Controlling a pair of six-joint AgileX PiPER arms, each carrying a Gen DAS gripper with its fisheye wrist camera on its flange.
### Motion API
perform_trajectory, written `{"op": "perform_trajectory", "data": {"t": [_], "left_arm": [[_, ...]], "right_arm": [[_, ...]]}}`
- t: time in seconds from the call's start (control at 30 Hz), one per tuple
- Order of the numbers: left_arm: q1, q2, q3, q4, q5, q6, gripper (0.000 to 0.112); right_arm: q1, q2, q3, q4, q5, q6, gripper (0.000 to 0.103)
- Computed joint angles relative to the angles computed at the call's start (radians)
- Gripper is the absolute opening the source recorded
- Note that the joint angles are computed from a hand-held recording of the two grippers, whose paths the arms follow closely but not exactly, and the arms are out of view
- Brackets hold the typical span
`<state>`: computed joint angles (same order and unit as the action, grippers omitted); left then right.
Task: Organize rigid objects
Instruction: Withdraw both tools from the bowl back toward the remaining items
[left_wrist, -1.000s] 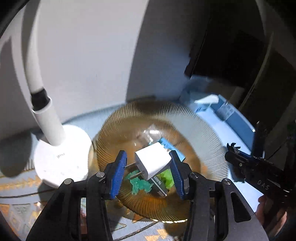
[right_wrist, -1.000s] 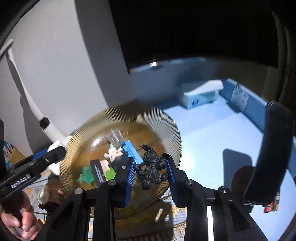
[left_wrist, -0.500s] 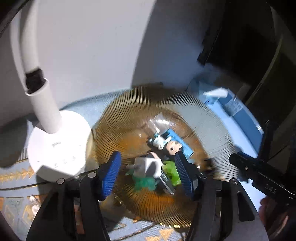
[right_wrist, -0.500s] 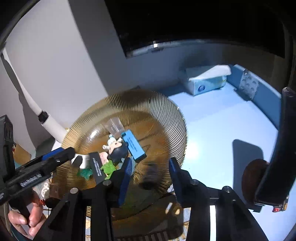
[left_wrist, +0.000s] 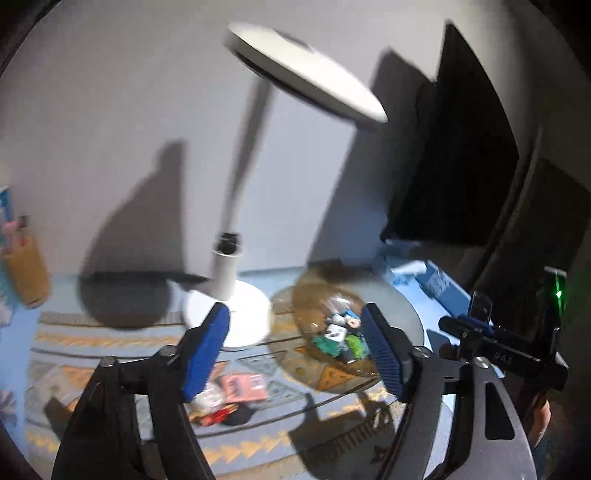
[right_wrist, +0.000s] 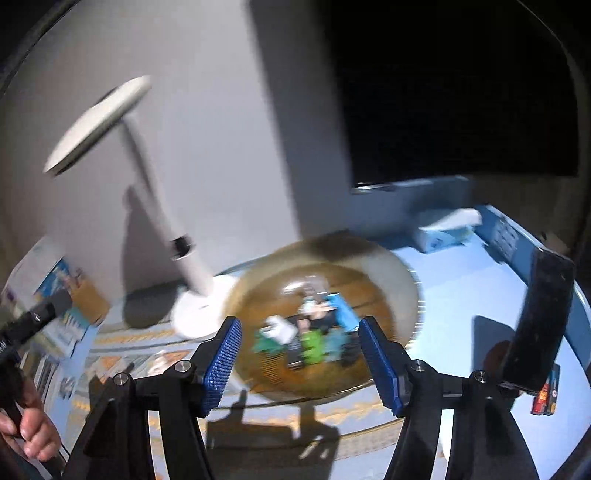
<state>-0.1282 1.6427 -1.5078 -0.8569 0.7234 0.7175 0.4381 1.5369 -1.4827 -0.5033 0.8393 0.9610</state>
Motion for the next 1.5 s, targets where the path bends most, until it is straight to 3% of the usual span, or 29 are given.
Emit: {"op": "perform_trajectory", "data": {"t": [0.13,0.3,0.43,0.53,0.67,0.73,0.8,1.0,1.27,1.4,1.5], "left_arm": [[0.152,-0.106,0.163,-0.058,-0.027,0.075,0.077],[0.251,-0.098,0.33,-0.022,-0.129,0.103,0.077],[0.306,-0.011,0.437,-0.078,-0.226,0.217,0.077],[0.311,0.041,0.481,-0.116,-0.286,0.291,0.077],[0.29,0.05,0.513,-0.181,-0.334,0.377,0.077],[0.275,0.037,0.542,-0.237,-0.374,0.435,0.077],[0.274,0.043,0.534,-0.181,-0.362,0.392,0.077],[0.253,0.044,0.534,-0.107,-0.383,0.329,0.077],[0.209,0.064,0.493,0.109,-0.347,0.163,0.077],[0.182,0.068,0.429,0.083,-0.235,0.202,0.077],[0.134,0.099,0.331,0.104,-0.144,0.228,0.077]], "right_arm": [[0.121,0.064,-0.066,-0.042,0.029,0.033,0.082],[0.228,0.177,-0.053,-0.091,-0.029,0.123,0.082],[0.266,0.29,0.002,-0.106,-0.123,0.192,0.082],[0.272,0.366,0.014,-0.097,-0.157,0.212,0.082],[0.254,0.371,0.044,-0.06,-0.202,0.209,0.083],[0.259,0.351,0.08,-0.132,-0.22,0.292,0.103],[0.261,0.329,0.123,-0.181,-0.252,0.373,0.103],[0.249,0.355,0.076,-0.065,-0.219,0.267,0.103],[0.259,0.368,0.059,-0.079,-0.192,0.27,0.103],[0.245,0.368,0.056,-0.045,-0.208,0.228,0.103],[0.206,0.38,0.027,0.091,-0.238,0.039,0.101]]}}
